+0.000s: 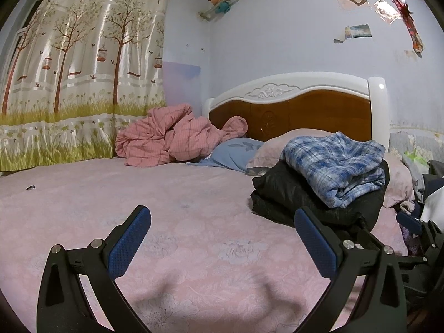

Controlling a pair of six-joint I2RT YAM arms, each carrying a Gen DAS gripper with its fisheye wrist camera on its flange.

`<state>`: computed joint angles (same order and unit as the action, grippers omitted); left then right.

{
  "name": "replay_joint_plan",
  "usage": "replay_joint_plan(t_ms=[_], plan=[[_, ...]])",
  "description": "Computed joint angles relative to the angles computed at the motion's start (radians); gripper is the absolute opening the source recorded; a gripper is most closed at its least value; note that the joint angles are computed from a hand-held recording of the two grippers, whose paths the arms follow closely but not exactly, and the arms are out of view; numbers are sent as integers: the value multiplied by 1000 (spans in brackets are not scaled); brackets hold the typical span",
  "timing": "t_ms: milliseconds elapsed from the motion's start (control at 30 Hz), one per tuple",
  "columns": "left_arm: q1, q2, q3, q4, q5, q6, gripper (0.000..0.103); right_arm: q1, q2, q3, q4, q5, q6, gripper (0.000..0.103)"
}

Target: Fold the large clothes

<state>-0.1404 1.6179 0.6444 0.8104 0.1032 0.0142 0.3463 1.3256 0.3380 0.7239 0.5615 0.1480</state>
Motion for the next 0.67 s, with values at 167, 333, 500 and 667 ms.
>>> replay_joint_plan(t_ms=[167, 333, 500, 667], plan=[[10, -2, 2, -9, 9, -4, 103, -1, -5, -4, -2, -2, 0, 100], [13, -12, -19, 22, 1, 0, 103, -8, 3, -1, 5, -3, -4, 100], [8, -20, -35, 45, -13, 13, 103, -13, 2, -1, 5, -9, -7, 100], [11, -30, -47, 54, -17, 20, 103, -11, 0, -2, 3, -6, -7, 100]])
